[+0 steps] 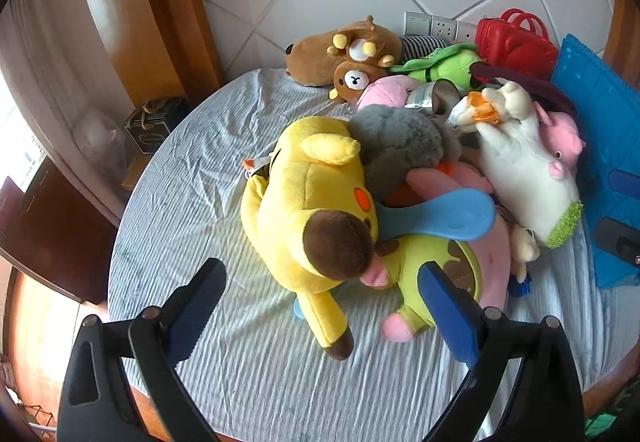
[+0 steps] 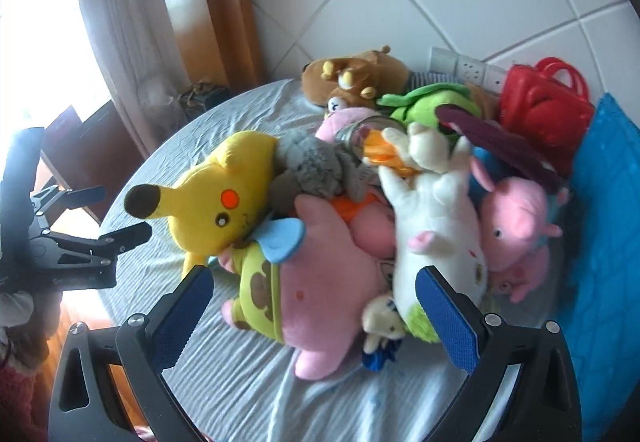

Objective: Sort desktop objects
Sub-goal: 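Grasp the Pikachu plush's ear with the left tool while the right tool grips its body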

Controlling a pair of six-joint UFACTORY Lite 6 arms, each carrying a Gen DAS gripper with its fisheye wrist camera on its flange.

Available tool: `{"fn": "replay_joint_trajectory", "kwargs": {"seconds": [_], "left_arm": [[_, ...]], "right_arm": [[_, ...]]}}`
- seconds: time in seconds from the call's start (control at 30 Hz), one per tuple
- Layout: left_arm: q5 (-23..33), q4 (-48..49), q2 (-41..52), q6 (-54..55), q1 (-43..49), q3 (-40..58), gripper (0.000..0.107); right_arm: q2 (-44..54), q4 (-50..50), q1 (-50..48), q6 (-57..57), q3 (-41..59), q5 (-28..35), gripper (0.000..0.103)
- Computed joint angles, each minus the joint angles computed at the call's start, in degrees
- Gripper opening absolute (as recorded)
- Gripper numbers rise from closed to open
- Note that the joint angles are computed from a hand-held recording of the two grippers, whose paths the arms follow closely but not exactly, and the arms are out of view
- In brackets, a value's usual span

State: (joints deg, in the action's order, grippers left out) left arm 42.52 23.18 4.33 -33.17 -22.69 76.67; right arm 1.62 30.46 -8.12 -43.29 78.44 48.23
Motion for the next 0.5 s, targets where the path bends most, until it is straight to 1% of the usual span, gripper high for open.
{"fn": "replay_joint_trajectory", "kwargs": {"seconds": [0.13, 0.2, 0.27, 0.3, 0.33, 0.37, 0.4, 0.47, 0.5], "left_arm": [[-2.82, -3.89, 2.66, 4.90, 3.34, 1.13, 0.097], [-4.09, -4.77, 4.74, 7.91, 4.90, 2.14, 0.083], [-5.07, -6.76, 7.14, 12.57, 7.18, 3.48, 0.059], [-5.76, -9.90, 8.46, 17.42, 9.10, 4.19, 0.052], [-6.19, -13.17, 9.85, 22.34, 11.04, 5.02, 0.039], [-6.48, -16.96, 11.18, 27.85, 13.37, 5.79, 0.034], [-6.81, -20.79, 12.42, 33.73, 15.90, 6.51, 0.034], [-6.89, -25.59, 14.23, 42.66, 20.09, 8.01, 0.033], [-6.65, -28.01, 15.34, 47.26, 22.36, 9.07, 0.033]], "right_arm": [[3.97, -2.76, 4.52, 4.35, 2.11, -1.69, 0.103], [5.76, -5.02, 7.13, 7.55, 3.08, -2.93, 0.103], [7.70, -7.19, 9.89, 11.50, 4.03, -4.31, 0.102], [8.72, -8.25, 11.28, 13.58, 4.54, -4.97, 0.100], [9.84, -9.49, 12.91, 16.00, 5.03, -5.88, 0.099], [10.94, -10.66, 14.44, 18.38, 5.47, -6.76, 0.095], [12.40, -12.35, 16.34, 21.59, 6.20, -7.79, 0.087], [16.23, -16.31, 20.42, 29.37, 8.67, -9.40, 0.078], [18.44, -18.09, 22.30, 33.23, 10.34, -9.74, 0.075]]}}
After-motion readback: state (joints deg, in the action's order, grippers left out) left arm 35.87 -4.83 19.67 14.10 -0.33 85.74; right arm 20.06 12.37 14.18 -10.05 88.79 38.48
